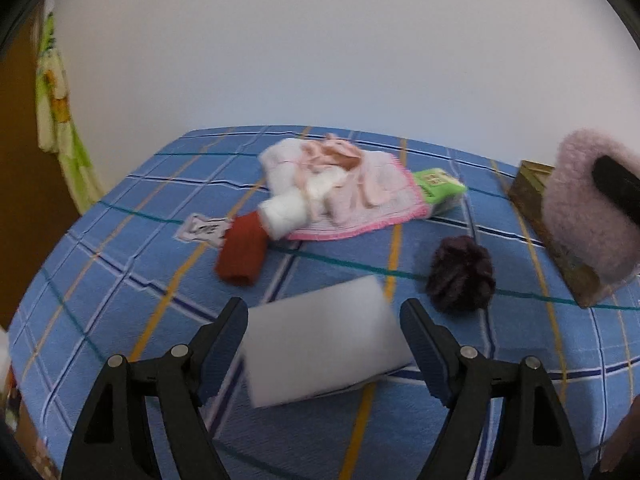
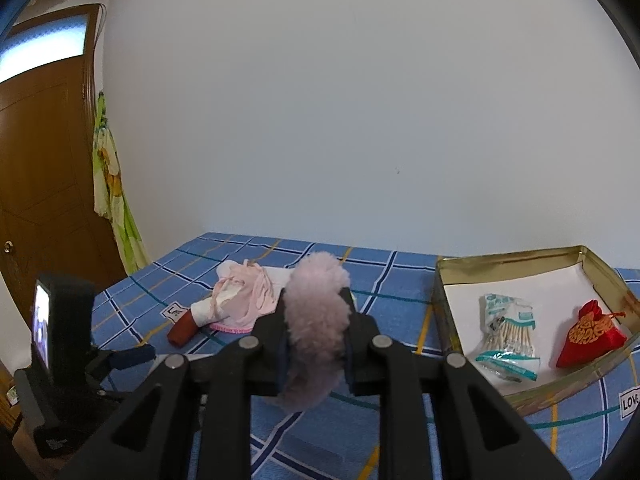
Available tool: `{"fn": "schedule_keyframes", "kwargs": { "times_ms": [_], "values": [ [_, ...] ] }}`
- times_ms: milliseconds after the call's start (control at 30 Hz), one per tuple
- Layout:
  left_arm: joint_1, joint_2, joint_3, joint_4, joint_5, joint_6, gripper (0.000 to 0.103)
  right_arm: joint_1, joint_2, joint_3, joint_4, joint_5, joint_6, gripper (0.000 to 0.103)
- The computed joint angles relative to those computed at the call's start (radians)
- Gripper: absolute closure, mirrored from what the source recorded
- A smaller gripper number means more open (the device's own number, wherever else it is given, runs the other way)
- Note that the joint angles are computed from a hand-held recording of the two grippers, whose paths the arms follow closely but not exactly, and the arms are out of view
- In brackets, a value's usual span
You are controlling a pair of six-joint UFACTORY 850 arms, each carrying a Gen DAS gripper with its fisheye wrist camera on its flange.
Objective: Organize soft objects
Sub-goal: 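Grasp the white sponge block with the left gripper while the right gripper holds the puff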
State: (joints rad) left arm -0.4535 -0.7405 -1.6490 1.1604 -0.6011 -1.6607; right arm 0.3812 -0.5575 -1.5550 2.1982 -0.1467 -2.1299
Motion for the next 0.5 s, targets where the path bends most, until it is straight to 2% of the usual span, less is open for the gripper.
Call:
{"fn": "schedule_keyframes", "kwargs": {
  "times_ms": [100,267,333,400,500],
  "values": [
    [0.013,0.024,0.037,0.012,0.038,-0.080,0.023,-0.005,0.009,0.010,-0.013,-0.013,0.019,0.081],
    [0.028,0.003,0.012,-0.122,0.093,-0.013,0.022,-0.009,0.022,0.026,-0.005,-0.023,0.007,0.081],
    [0.022,-0.012,-0.013,-0.120,0.062,-0.020,0.018,-0.009,0.028,0.031,0.011,-0.021,-0.009,0.081],
    [0.031,-0.037,-0.053,-0.206,0.082,0.065,0.014,-0.011,0.032,0.035,0.010,-0.025,-0.007,0.081],
    [0.043,-0.057,-0.081,-0.357,0.140,0.187,0.013,-0.015,0.037,0.039,0.009,-0.025,-0.005,0.081]
  ]
}}
